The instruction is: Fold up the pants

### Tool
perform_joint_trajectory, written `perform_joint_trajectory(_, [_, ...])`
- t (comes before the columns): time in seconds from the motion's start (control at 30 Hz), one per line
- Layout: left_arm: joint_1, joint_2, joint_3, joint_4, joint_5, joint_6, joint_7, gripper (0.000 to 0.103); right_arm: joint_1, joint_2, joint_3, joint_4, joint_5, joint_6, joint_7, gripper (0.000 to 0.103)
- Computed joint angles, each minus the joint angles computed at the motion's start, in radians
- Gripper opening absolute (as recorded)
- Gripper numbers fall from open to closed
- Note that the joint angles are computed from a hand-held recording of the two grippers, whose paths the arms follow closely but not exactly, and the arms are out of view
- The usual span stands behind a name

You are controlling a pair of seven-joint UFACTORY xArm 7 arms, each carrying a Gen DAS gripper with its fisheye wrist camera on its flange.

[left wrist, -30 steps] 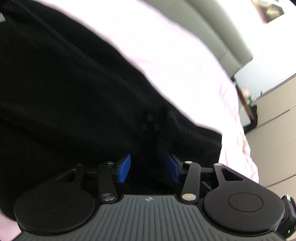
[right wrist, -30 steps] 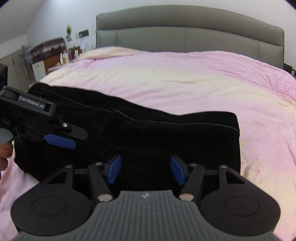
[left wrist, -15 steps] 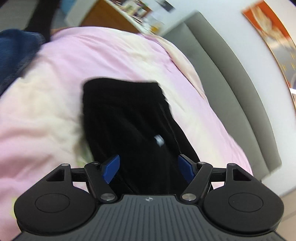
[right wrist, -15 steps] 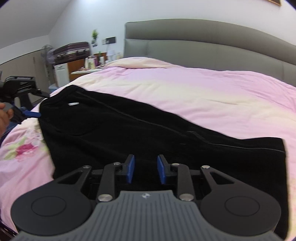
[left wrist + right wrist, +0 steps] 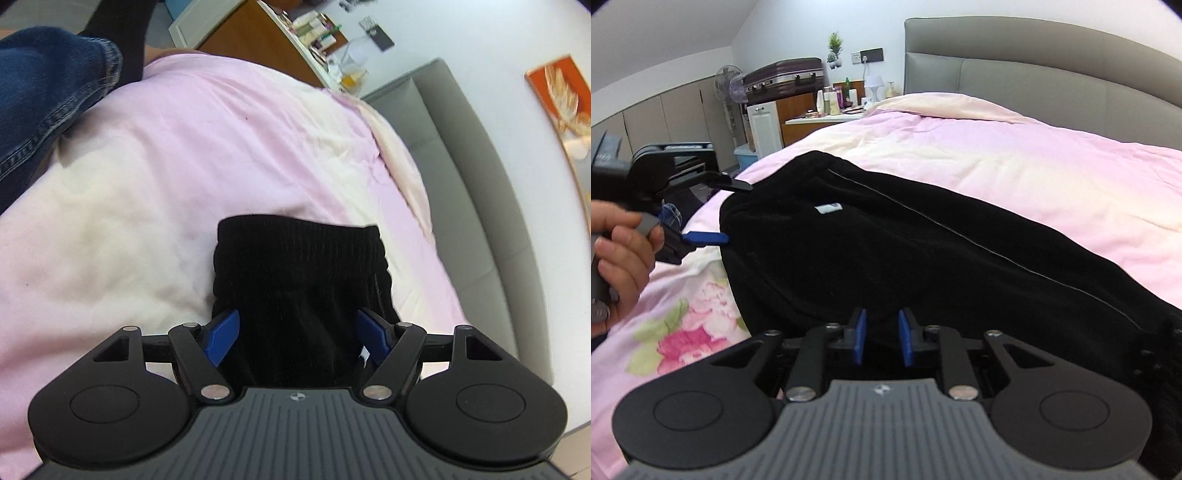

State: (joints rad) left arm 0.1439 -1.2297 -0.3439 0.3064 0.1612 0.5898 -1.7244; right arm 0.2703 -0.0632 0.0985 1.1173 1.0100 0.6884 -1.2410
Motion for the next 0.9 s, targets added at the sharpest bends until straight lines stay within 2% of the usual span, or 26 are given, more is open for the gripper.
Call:
perform_joint_trajectory(0.07, [0.012,-0.045,-0.021,-0.026,-0.003,-0.01,-0.041,0.084,0.012,0.024,0.014,0.014,-0.001,-0.012,0.012,0.015])
perform_joint_trajectory(0.17, [0.035,-0.086,-0.058,-0.016,0.009,0.069,-0.084,0.085,0.032,0.053,0.041,0.021,-0.006,-0.048,0.022,0.015])
perform_joint_trajectory(0.23, [0.044,-0.105,-0.063,-0.017,0.024,0.09,-0.104,0.085,0.044,0.067,0.057,0.012,-0.033,-0.075,0.027,0.016])
perform_joint_trajectory(0.3, [0.032,-0.073,-0.024,-0.026,0.028,0.063,-0.084,0.088,0.057,0.08,0.071,-0.002,-0.117,-0.103,0.067,0.017])
perform_joint_trajectory(0.4, [0.01,0.024,0.042,-0.047,0.014,-0.032,-0.033,0.088,0.058,0.06,0.071,-0.023,-0.086,-0.12,0.028,0.017])
perform_joint_trajectory(0.53, [0.048,0.124,0.008,-0.041,0.027,-0.145,-0.019,0.087,0.038,0.006,0.033,-0.055,0.009,-0.031,-0.056,0.017])
perform_joint_trajectory(0.57, [0.061,0.14,-0.004,-0.038,0.033,-0.161,-0.019,0.084,0.03,-0.005,0.02,-0.059,0.022,0.005,-0.066,0.017])
perform_joint_trajectory(0.63, [0.069,0.149,-0.027,-0.028,0.033,-0.154,-0.032,0.059,0.016,-0.032,-0.003,-0.076,0.036,0.06,-0.075,0.021])
perform_joint_trajectory(0.8, [0.074,0.108,-0.059,-0.028,0.059,-0.155,-0.043,0.043,-0.011,-0.086,-0.044,-0.117,0.049,0.119,-0.062,0.022])
perform_joint_trajectory(0.9, [0.079,0.114,-0.07,0.008,0.084,-0.138,-0.016,0.041,-0.021,-0.098,-0.057,-0.13,0.054,0.127,-0.033,0.022])
